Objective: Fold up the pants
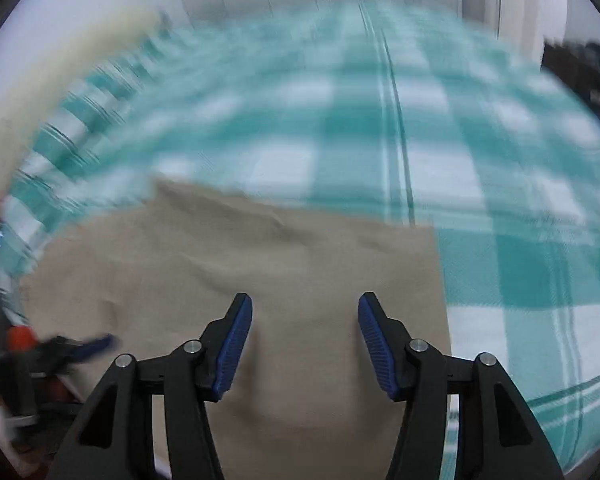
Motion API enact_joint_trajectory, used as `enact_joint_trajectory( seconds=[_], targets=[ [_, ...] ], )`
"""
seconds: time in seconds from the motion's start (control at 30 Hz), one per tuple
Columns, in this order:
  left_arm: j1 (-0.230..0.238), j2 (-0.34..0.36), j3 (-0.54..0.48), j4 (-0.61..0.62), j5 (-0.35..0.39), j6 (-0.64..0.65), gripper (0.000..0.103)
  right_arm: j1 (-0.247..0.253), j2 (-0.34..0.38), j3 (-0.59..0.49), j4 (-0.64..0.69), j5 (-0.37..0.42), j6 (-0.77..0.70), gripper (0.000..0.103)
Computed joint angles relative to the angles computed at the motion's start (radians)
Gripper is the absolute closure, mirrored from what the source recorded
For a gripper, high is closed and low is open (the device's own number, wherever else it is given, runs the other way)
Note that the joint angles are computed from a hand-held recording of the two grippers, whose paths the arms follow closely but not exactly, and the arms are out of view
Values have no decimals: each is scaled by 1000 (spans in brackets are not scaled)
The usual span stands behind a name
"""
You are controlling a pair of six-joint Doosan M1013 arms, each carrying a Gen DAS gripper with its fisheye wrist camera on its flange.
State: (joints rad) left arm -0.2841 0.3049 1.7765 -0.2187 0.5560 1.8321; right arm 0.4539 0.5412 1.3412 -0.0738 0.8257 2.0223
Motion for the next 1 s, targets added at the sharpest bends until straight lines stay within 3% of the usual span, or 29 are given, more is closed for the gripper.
enact_joint_trajectory(
  seconds=[0.03, 0.07, 0.1, 0.2, 0.37, 0.47, 0.57, 0.67, 1.0],
  targets=[
    [0, 0, 1, 1, -1, 3, 40, -14, 25, -9, 52, 43, -28, 47],
    [0, -1, 2, 1, -2, 2, 40, -22, 30, 2, 87, 34, -55, 47],
    [1, -2, 3, -1, -4, 4, 40, -21, 27, 7, 80, 20, -63, 47],
    [4, -1, 7, -23, -14, 29, 40, -4, 17, -19, 19, 73, -24, 48],
    [8, -2, 12, -55, -23, 60, 40, 30, -108, 132, 16, -136, -28, 45],
    [5, -3, 17, -51, -33, 62, 40, 51, -125, 223, -4, -167, -6, 40],
    [3, -5, 19, -40, -40, 50, 40, 73, -153, 327, -176, -359, 163, 40],
    [4, -5, 19, -44, -40, 56, 40, 78, -135, 296, -205, -319, 184, 36],
    [0, -6, 22, -34, -47, 54, 40, 92, -138, 305, -293, -314, 256, 36]
  ],
)
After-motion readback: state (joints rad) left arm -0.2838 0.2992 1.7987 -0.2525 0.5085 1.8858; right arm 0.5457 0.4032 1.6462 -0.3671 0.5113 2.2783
